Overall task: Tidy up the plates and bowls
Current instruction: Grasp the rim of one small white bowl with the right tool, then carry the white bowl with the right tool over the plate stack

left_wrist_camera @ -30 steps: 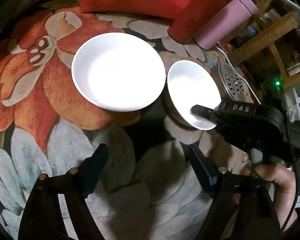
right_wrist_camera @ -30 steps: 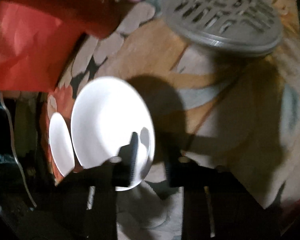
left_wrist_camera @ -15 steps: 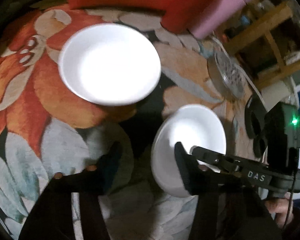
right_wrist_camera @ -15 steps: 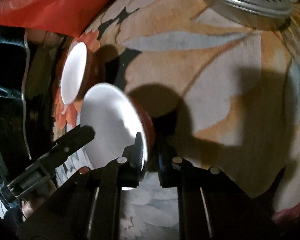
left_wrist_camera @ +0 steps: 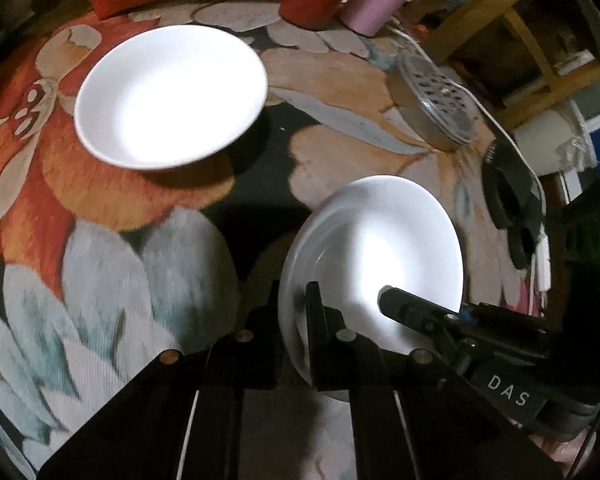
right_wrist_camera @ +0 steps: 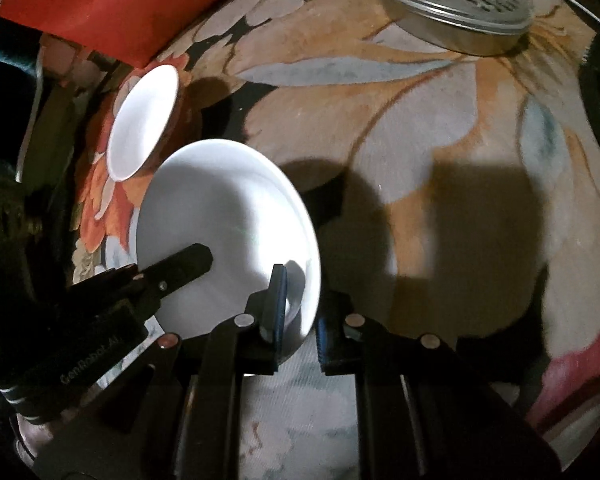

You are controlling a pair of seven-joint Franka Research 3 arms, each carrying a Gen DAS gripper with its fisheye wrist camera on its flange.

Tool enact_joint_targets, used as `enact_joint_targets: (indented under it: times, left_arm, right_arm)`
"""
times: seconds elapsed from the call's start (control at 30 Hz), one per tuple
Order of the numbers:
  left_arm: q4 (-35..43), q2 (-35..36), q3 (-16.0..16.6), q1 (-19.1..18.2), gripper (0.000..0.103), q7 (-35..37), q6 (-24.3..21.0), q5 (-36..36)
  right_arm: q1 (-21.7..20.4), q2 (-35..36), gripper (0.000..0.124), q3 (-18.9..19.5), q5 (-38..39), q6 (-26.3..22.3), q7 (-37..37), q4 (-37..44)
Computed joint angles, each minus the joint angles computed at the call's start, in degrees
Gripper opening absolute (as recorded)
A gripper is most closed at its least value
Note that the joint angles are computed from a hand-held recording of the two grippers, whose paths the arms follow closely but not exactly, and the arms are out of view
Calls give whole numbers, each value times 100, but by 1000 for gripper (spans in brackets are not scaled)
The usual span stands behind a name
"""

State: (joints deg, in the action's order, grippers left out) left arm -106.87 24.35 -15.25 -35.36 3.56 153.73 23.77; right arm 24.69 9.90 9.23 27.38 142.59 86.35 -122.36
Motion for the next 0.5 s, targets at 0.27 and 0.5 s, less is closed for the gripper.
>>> enact_joint_targets:
  times: [0.27,0.5]
  left_arm:
    - [146,-468,-246,-282,8,206,-616,144]
    - [825,-508,-398,-615,8,275,-1380,329]
  right_arm:
    - [3,-1338,13,-72,-285,-492,302,-771]
    - [-65,-2560,14,-102,-373,-844,648,-1423]
